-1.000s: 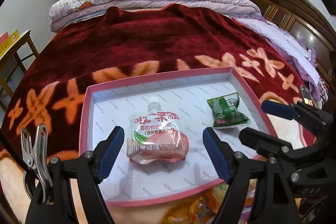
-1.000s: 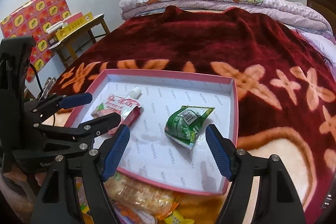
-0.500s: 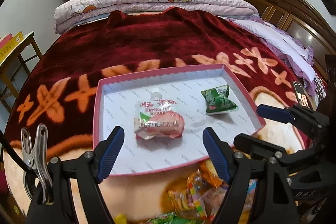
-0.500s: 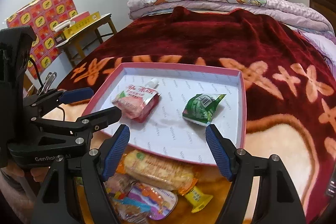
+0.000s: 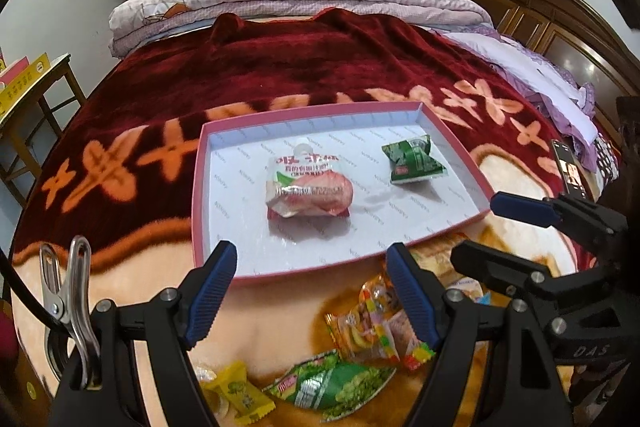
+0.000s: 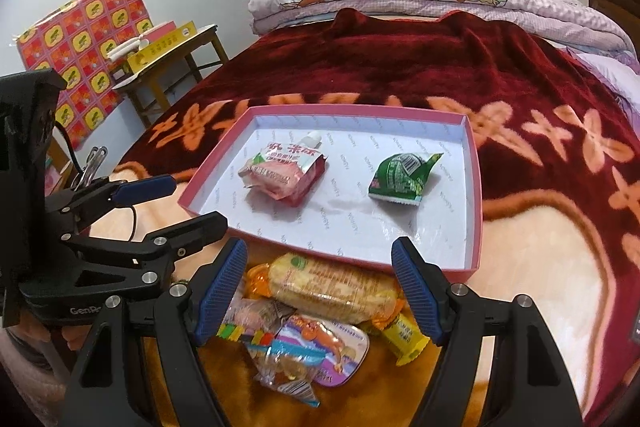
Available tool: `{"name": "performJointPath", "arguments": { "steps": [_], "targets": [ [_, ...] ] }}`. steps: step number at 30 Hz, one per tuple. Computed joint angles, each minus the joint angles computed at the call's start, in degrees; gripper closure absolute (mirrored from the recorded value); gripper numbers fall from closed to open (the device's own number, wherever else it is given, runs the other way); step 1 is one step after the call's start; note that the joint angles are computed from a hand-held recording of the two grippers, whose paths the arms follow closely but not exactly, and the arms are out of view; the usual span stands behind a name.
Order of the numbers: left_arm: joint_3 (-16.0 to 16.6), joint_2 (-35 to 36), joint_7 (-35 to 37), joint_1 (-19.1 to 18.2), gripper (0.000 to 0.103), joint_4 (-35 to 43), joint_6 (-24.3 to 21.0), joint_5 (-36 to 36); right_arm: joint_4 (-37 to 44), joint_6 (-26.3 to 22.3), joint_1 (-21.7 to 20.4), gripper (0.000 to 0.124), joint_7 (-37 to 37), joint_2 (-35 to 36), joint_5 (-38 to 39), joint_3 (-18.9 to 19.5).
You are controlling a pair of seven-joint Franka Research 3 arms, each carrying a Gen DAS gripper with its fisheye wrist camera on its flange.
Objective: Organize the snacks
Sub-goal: 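Move both grippers back toward the remaining snacks beside the tray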
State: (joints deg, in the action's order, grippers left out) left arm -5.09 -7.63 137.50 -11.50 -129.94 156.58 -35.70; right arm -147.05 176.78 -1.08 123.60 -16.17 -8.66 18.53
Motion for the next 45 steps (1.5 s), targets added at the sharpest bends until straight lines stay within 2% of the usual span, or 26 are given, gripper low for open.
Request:
{"name": "performJointPath", "arguments": {
  "steps": [8, 21, 28, 45],
  "targets": [
    [0.8, -1.8, 0.3, 0.0, 0.022, -2.6, 0.5, 0.6, -1.7, 0.6, 3.4, 0.047, -1.6, -0.5, 3.6, -2.0],
    [2.7, -4.0, -2.2, 0.6, 0.022, -5.8, -0.3, 3.0, -4.4, 1.0, 3.4, 0.047, -1.3, -2.5, 6.1, 0.1],
    [3.9, -5.3, -3.0, 0.8, 0.022, -7.6, -0.6, 4.2, -5.7, 1.3, 4.7, 0.048, -1.9, -3.1, 8.1, -0.3],
    [6.8, -6.5, 0.3, 1.1, 0.022, -11.2, 0.6, 1.9, -7.6, -1.0, 9.4, 0.048, -3.9, -4.1, 11.5, -2.1]
  ]
}}
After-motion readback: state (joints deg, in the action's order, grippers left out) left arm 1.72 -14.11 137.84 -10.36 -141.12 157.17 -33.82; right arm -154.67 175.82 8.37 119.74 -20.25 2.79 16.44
